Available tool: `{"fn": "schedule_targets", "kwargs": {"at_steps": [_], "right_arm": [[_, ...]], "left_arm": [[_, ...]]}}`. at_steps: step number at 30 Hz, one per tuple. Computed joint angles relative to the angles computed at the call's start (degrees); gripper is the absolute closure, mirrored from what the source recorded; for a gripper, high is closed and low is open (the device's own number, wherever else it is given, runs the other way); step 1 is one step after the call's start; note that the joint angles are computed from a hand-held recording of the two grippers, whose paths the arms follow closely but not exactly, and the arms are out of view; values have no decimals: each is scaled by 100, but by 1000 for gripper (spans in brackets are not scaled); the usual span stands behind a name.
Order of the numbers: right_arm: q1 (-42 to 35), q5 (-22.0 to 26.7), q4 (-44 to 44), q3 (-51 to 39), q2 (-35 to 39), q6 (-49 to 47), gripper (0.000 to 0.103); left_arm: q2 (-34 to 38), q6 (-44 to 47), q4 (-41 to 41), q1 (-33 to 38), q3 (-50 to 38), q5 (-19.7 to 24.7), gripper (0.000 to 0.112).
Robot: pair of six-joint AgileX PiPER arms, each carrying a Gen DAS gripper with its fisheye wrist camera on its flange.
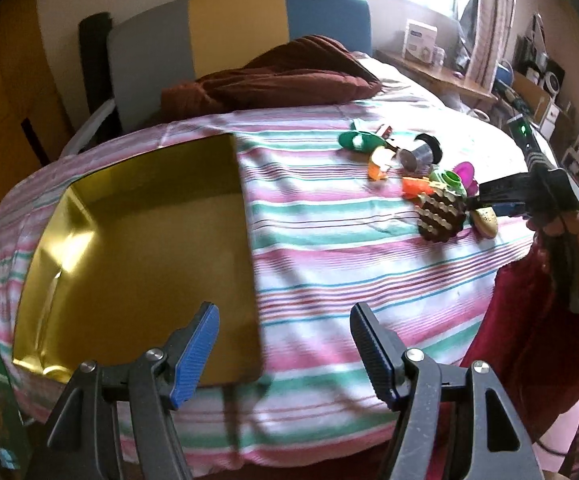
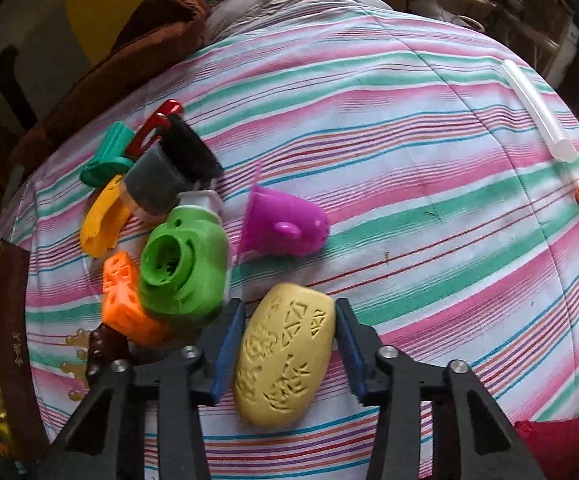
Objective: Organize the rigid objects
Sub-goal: 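Grasp the yellow oval block with the right tool while the left tool grasps the brown spiky piece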
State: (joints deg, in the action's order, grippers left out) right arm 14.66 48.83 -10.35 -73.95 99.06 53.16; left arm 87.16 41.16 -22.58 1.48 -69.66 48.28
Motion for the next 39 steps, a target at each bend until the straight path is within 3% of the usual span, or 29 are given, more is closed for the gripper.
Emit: {"fn": "schedule_targets", "kwargs": {"at_steps": [8,15,19,28,34,36,39], "right_arm": [[-50,-449,311,284,-226,138,63],[-226,-637,496,408,-324,14,65],[-274,-674,572,428,-305,-57,65],[-276,-567,654,243,-119,-269,64],[-83,-181,375,-9,15,-286,58],[-61,-195,441,-30,31,-406,47],[-25,-167,486,91,-117,-498,43]], "left_arm": [[556,-433,-6,-1018,-384,59,43],[1151,-699,180,-2117,-838,-409,35],[1738,-995,165,-2337,-1455,-106,35],[2188,-1202,590,-2807,-1570,-826,34],[2514,-425,-691,-2181,-1707,-428,58],[2461,-440,-659,-2066,-1570,-550,69],[2254,-106,-756,-1877,-1184,-860,68]]}}
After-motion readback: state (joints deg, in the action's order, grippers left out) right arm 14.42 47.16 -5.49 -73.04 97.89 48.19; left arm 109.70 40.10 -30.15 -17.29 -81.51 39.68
